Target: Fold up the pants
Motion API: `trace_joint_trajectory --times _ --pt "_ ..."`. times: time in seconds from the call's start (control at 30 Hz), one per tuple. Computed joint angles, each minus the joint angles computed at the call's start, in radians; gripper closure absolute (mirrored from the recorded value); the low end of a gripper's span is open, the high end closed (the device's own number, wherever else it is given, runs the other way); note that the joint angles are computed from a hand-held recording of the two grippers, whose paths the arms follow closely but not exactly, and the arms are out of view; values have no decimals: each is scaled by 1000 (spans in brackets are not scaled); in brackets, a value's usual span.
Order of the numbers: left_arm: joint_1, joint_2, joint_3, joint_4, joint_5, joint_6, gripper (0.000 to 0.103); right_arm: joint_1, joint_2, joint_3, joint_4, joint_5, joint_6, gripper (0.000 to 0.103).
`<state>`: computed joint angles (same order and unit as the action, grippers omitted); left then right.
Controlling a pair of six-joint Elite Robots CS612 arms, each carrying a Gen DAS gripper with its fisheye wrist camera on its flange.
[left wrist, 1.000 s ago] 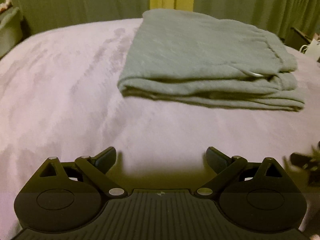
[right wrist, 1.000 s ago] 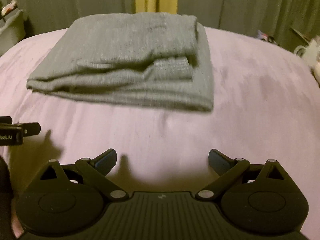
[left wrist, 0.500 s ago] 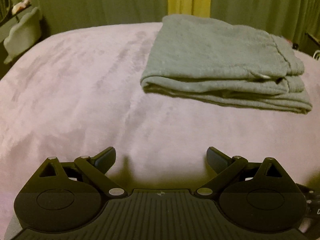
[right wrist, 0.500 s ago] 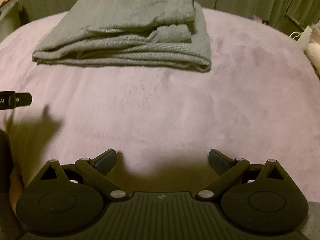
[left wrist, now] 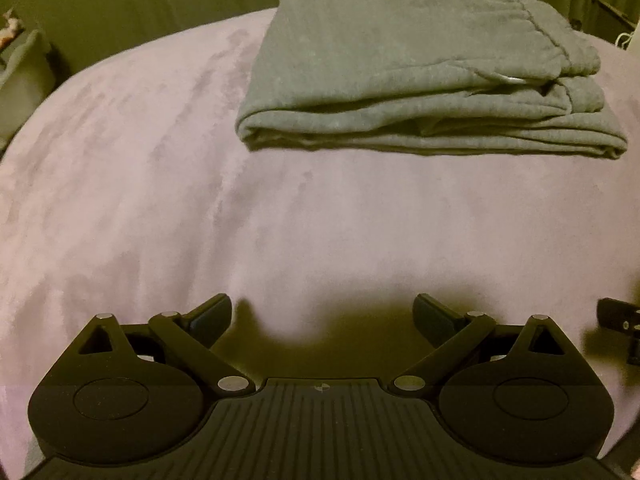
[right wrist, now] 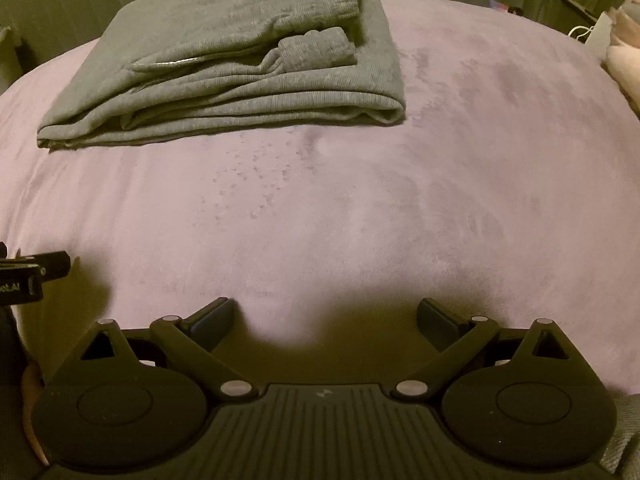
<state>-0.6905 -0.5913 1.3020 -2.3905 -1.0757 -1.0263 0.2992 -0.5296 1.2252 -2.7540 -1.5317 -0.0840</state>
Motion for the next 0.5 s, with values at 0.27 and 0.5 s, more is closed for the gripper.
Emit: trace_joint_trajectory --times 0.27,0.5 --pt "-1 -13 -34 48 -16 16 3 19 -17 -36 95 -63 32 4" --pt "1 -46 -27 25 16 -37 3 46 -37 -59 78 -123 -9 4"
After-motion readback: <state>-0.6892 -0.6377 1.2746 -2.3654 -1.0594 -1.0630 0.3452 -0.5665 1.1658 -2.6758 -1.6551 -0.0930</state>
